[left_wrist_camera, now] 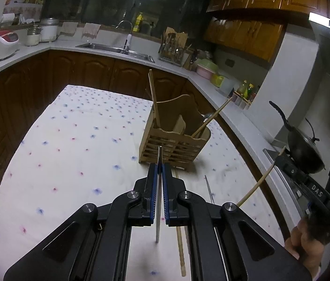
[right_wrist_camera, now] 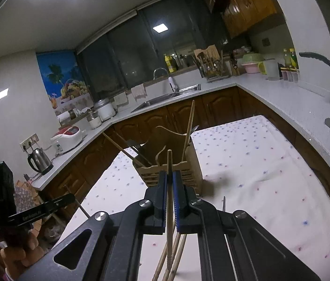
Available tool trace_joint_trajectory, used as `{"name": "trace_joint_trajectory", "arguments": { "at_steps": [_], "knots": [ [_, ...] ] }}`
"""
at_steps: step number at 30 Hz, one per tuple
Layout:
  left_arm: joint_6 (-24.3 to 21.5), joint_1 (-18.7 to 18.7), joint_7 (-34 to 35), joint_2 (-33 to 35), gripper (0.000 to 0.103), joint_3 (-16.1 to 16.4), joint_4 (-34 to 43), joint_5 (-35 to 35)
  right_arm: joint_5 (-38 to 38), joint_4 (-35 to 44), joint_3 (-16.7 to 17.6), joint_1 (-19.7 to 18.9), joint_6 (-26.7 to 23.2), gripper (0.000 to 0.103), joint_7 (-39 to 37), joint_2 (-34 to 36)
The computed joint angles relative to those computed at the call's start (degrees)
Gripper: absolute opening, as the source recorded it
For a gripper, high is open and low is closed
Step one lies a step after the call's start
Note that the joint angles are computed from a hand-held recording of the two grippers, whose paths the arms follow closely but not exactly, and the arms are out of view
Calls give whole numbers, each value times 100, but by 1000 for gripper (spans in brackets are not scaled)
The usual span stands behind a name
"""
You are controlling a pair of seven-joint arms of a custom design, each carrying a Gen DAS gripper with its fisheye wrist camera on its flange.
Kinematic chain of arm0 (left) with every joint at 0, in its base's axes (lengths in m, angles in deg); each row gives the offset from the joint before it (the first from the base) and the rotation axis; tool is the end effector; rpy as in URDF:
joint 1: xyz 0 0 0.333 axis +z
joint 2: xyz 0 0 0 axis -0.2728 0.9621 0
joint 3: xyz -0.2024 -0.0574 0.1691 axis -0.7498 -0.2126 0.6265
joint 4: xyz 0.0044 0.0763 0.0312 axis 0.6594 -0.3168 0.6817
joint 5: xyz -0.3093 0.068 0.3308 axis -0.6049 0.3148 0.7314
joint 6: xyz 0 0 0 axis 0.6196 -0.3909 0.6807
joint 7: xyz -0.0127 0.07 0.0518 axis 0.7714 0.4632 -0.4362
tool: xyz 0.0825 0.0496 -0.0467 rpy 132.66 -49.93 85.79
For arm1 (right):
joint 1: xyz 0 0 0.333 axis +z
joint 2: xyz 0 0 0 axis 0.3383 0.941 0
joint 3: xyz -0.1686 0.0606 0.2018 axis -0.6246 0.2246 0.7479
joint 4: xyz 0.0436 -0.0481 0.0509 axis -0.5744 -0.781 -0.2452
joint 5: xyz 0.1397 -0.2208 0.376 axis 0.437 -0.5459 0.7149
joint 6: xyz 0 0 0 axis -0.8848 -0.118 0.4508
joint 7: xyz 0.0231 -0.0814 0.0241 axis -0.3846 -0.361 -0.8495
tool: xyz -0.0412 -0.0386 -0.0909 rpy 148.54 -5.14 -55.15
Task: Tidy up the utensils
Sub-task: 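Lift both chopsticks and lower them into the wooden holder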
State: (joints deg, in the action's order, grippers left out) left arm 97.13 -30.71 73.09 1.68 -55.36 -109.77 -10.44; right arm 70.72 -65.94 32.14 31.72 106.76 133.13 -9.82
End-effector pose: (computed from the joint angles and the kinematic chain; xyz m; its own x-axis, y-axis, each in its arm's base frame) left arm 0.4378 -0.0588 0.6405 -0.1763 -0.9282 0.3277 -0.6194 -0.1541 -0.7698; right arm 0.4009 0.1692 0.6247 0.1217 -0.9243 -0.3618 -0.4996 0.2579 -0.8270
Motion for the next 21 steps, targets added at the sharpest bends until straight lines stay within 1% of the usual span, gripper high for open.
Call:
{"name": "trace_joint_trajectory", "arguments": {
  "at_steps": [9,18,21],
  "knots": [
    [188,-58,72,182,4,21,257,-37,-21,152,-18,-46,153,5,-43,143],
    [669,-197,289,754,4,45,917,-78,-125,714,51,-299,589,5,-113,725],
    [914,-240,390,1063,4,51,1249,-98,-195,1022,136,-485,825,5,-71,1044]
  ]
}}
